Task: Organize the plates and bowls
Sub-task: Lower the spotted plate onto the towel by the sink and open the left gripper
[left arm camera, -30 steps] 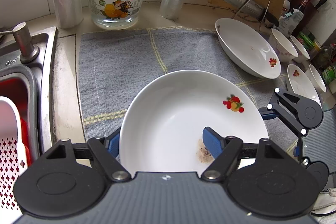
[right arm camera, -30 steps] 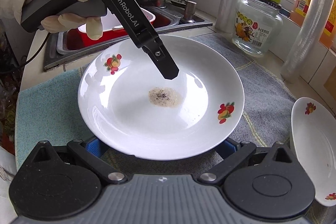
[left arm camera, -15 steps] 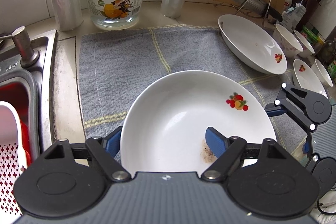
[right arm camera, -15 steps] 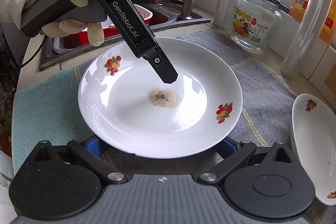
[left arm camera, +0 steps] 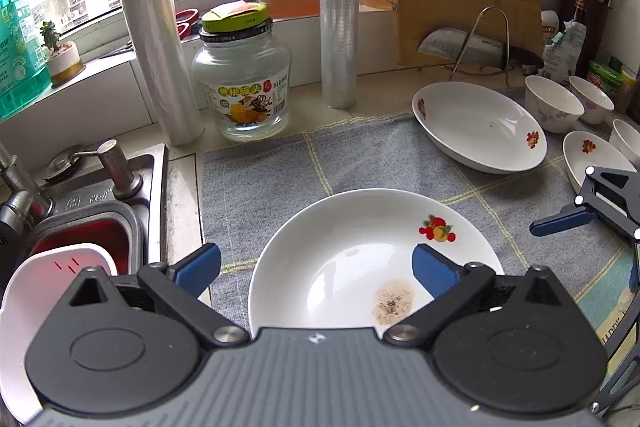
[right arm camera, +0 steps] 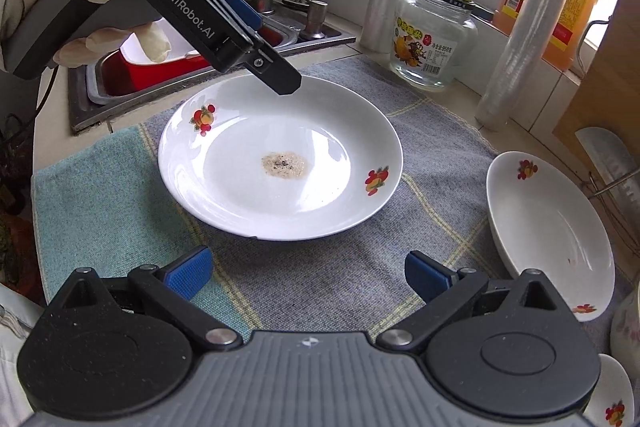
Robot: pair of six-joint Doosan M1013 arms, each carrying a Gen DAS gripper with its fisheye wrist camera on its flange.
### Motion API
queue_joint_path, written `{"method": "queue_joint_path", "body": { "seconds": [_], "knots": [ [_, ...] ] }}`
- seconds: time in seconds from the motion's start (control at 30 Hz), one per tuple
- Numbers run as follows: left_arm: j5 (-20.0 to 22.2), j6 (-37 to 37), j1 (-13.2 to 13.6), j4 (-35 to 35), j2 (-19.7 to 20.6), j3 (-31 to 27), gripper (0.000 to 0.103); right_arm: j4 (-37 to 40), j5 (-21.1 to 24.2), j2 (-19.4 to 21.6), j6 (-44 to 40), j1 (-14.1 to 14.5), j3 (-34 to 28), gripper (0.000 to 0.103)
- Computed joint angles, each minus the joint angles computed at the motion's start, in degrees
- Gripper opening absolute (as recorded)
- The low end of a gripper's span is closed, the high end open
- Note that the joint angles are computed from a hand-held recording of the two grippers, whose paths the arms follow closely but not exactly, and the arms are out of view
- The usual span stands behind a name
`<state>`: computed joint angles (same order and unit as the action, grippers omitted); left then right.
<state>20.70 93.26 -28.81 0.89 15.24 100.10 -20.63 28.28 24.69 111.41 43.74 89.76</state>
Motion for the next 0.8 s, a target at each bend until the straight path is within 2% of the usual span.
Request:
{"method": "queue_joint_path", "body": {
  "seconds": [0.17,0.27,0.4,0.6,0.67,0.8],
  "knots": [
    [-1.3,-12.3,-2.6,11.1,-1.6,1.9,0.102,-10.2,3.6,-1.0,13.5,1.6,0.3,0.103],
    [-2.9,-10.3,-3.7,7.7,-2.3,3.1,0.102,-14.5,5.6,-1.9,20.0,2.3,1.2,0.103],
    [-5.4,-13.3,-5.6,8.9,-3.2,4.5,0.102,-19.8,7.6,-3.7,27.5,3.3,3.3,0.103],
    [-7.7,-21.8,-9.2,15.4,-3.4,5.6,0.102,-23.8,9.2,-6.5,36.2,3.7,7.2,0.103],
    [-7.8,-26.5,-10.7,20.0,-3.1,5.7,0.102,-24.9,9.3,-7.8,39.4,3.5,9.1,0.103],
    [-6.9,-21.9,-12.9,14.9,-2.1,4.8,0.102,-26.1,10.4,-10.2,42.3,3.0,12.2,0.103]
  ]
}}
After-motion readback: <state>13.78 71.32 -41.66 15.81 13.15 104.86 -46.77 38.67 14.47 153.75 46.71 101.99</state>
